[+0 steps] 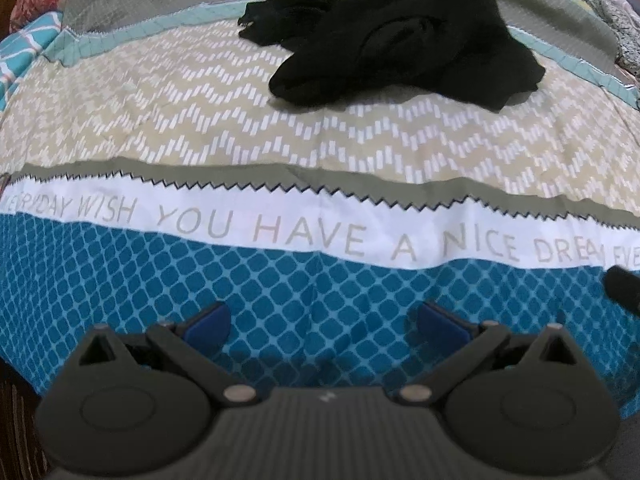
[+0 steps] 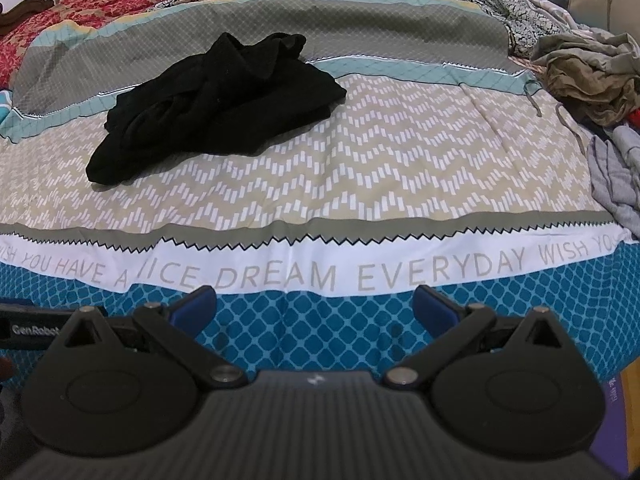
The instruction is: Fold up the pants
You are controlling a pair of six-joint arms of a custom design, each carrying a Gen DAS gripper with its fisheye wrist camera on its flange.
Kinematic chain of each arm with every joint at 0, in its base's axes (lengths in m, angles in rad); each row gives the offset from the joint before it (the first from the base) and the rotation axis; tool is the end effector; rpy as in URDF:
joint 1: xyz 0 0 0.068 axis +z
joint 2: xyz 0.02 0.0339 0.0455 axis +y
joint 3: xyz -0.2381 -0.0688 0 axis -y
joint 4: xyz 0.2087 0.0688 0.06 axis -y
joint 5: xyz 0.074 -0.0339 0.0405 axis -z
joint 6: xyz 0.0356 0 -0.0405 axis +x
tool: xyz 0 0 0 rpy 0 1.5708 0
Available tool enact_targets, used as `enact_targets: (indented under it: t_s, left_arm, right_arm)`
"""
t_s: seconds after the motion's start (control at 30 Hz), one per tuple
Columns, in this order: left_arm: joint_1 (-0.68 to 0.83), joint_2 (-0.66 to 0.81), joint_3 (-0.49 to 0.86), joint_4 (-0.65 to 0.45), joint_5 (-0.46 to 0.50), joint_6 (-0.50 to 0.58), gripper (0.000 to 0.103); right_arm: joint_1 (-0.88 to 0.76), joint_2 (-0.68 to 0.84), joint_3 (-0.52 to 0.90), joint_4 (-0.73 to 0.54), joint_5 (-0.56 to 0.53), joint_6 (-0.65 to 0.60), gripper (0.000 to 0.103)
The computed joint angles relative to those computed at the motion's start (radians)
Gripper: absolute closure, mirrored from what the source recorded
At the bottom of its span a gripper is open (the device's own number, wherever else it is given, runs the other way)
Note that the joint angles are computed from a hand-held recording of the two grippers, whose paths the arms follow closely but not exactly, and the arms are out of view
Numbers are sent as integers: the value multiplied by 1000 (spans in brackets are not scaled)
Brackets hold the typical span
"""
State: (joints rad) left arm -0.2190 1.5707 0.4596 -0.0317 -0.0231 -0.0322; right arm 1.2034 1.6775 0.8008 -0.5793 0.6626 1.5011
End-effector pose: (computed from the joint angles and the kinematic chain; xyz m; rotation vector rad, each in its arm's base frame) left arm 0.2069 -0.0452 0.0915 0.2463 2.7026 -0.0428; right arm 0.1054 0.2130 0.1268 0.4147 2.4361 -0.0457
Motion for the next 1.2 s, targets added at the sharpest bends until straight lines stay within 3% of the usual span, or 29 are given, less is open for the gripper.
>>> enact_targets:
  t_s: [0.1, 0.2, 0.3, 0.33, 0.43, 0.53, 0.67, 0.77, 0.8, 0.87, 0.9, 0.93, 1.0, 1.13, 1.2]
  left_arm:
    - [44, 29, -13, 75, 25, 35, 0]
    - [118, 78, 21, 64, 105, 78, 0]
    - [179, 77, 51, 50, 192, 135, 5]
    - [198, 79, 73, 43, 219, 143, 13]
    - [215, 96, 172, 46, 254, 103, 16]
    - [132, 147, 279, 118, 197, 78, 17]
    - [-69, 302, 460, 259, 77, 170, 16]
    - [-201, 447, 607, 315, -12, 266, 0]
    - [-242, 514, 686, 291, -51, 296, 1]
    - [-290, 614, 820, 211, -109, 318, 27]
    - [-301, 647, 887, 149, -130, 315, 58]
    - [-292, 665, 950, 82, -130, 274, 77]
    - [-196, 610, 995, -17, 26, 86, 84]
    - [63, 363, 785, 97, 194, -140, 91]
    - [202, 269, 721, 93, 259, -212, 91]
  right_arm:
    - [-5, -59, -76, 95, 34, 9, 0]
    - [-46, -102, -134, 185, 40, -32, 2]
    - [-109, -141, -179, 271, 43, -129, 20]
    - [-146, -163, -204, 330, 36, -183, 27]
    - [-292, -227, -291, 553, -50, -359, 47]
    - [-421, -210, -279, 645, -123, -441, 51]
    - [-485, -189, -282, 728, -146, -467, 51]
    - [-492, -191, -317, 757, -150, -449, 50]
    - [-494, -193, -331, 760, -155, -441, 50]
    - [-500, -202, -355, 756, -162, -437, 50]
    - [-504, -202, -361, 755, -165, -441, 50]
    - [-509, -204, -367, 753, -169, -449, 50]
    - [-522, -221, -376, 756, -184, -471, 50]
    - [-546, -217, -376, 804, -200, -525, 50]
    - [-551, -191, -363, 847, -220, -556, 50]
